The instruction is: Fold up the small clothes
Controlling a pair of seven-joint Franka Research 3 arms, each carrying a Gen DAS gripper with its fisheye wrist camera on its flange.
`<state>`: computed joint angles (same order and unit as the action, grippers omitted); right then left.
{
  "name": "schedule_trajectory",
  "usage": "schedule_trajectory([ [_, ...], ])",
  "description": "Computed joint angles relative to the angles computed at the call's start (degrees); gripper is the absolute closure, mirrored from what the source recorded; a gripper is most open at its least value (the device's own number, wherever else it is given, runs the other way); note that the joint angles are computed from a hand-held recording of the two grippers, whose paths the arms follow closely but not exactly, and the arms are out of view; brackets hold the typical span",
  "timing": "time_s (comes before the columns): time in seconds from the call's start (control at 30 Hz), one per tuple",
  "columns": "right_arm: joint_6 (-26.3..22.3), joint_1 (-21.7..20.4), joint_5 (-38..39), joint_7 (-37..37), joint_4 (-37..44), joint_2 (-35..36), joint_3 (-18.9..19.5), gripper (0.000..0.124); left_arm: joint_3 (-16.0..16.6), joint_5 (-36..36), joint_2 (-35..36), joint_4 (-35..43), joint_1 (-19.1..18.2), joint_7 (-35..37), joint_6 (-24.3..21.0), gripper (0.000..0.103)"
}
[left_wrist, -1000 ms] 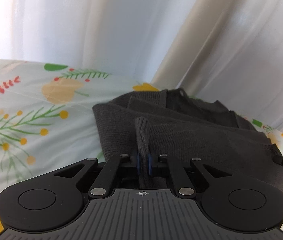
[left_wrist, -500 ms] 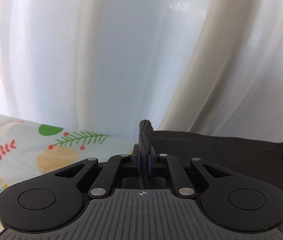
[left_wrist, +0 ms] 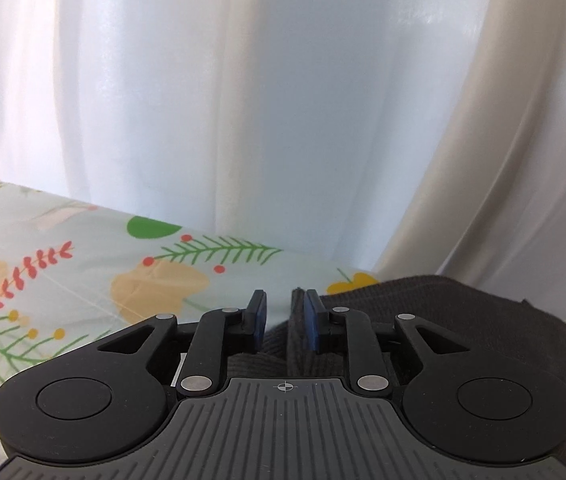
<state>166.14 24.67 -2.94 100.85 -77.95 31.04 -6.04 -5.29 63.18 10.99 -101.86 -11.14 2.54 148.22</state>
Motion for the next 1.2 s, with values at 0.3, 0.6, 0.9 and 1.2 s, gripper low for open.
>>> schedule_trajectory([
  [0.3, 0.9, -2.6, 10.3, -16.5, -0.8, 2.2, 9.2, 0.101, 1.0, -4.1, 4.5, 1.9, -1.7, 4.3, 3.3, 0.057],
  [0.6, 8.0, 5.7, 4.5, -2.2, -3.9, 3.2, -6.0, 0.101, 1.9, 0.2, 3.2, -0.9, -1.2, -0.3, 6.5, 0.059],
  [0.9, 6.3, 10.5, -2.7, 5.1, -9.6, -1.6, -12.0, 0.101, 1.0, -5.5, -0.6, -3.9, 0.1, -0.1, 4.1, 0.048],
  [1.2, 9.9, -3.4, 7.9, -7.2, -27.0, -16.9, 9.4, 0.097, -0.4, -10.0, -11.6, -17.5, 5.8, -1.0, 12.9, 0.042],
])
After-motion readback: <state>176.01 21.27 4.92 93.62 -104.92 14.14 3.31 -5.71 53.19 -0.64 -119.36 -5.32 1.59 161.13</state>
